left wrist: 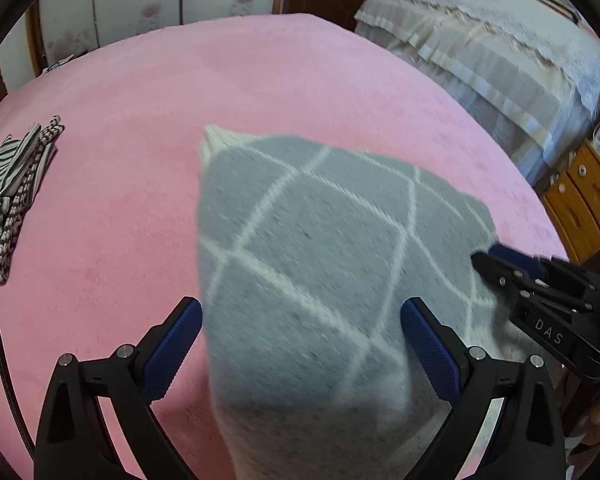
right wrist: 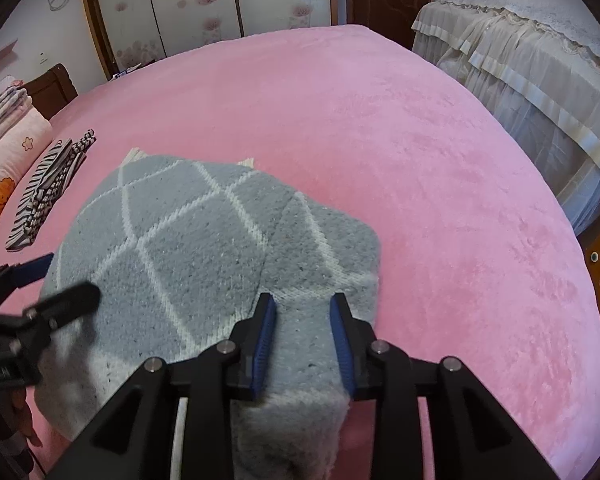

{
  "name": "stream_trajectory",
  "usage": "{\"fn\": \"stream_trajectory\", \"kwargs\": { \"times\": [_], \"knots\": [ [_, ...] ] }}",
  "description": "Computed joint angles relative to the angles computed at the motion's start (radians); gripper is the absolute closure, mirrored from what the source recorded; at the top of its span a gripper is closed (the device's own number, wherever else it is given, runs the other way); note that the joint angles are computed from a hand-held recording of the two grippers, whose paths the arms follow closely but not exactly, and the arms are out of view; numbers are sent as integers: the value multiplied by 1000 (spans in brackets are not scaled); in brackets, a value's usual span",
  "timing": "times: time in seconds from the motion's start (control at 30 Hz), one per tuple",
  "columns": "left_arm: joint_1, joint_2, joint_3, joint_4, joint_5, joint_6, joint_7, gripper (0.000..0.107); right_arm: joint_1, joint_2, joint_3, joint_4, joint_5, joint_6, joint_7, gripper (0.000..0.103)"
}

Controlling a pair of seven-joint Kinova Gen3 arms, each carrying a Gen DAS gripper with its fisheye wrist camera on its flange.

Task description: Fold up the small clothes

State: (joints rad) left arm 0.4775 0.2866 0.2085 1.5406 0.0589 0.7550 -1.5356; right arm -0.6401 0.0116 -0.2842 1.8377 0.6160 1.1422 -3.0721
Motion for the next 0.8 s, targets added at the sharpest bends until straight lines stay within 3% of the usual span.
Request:
{"fn": "stream_trajectory", "kwargs": {
  "times": [0.07, 0.17, 0.23, 0.3, 0.43, 0.57, 0.67, 0.8],
  "knots": [
    [19, -11, -10, 4, -25, -6, 32, 8, 4, -9, 1, 8, -11, -17, 7, 71],
    [-8, -36, 4, -2, 19, 11, 22, 8, 41, -58, 18, 13, -93, -64, 47, 67],
    [-21, -61, 9, -6, 37, 20, 5, 8, 50, -102, 15, 18, -113, -77, 35, 42],
    [-17, -96, 5, -11, 18, 26, 6, 8, 71, -126, -46, 1, -79, -25, 17, 28],
    [-25, -145, 1, -28, -2, 56, 4, 5, 71, -181, -100, -31, -50, 59, 25, 24],
    [-61, -187, 2, -36, 49, 88, -43, 5, 90, -222, -156, -66, -44, 140, 57, 16],
    [-90, -233, 0, -7, 105, 67, -120, 5, 103, -232, -193, -99, -29, 207, 78, 15],
    [-96, -243, 10, -26, 131, 134, -227, 5, 115, -257, -221, -116, -39, 238, 87, 14]
  ]
}}
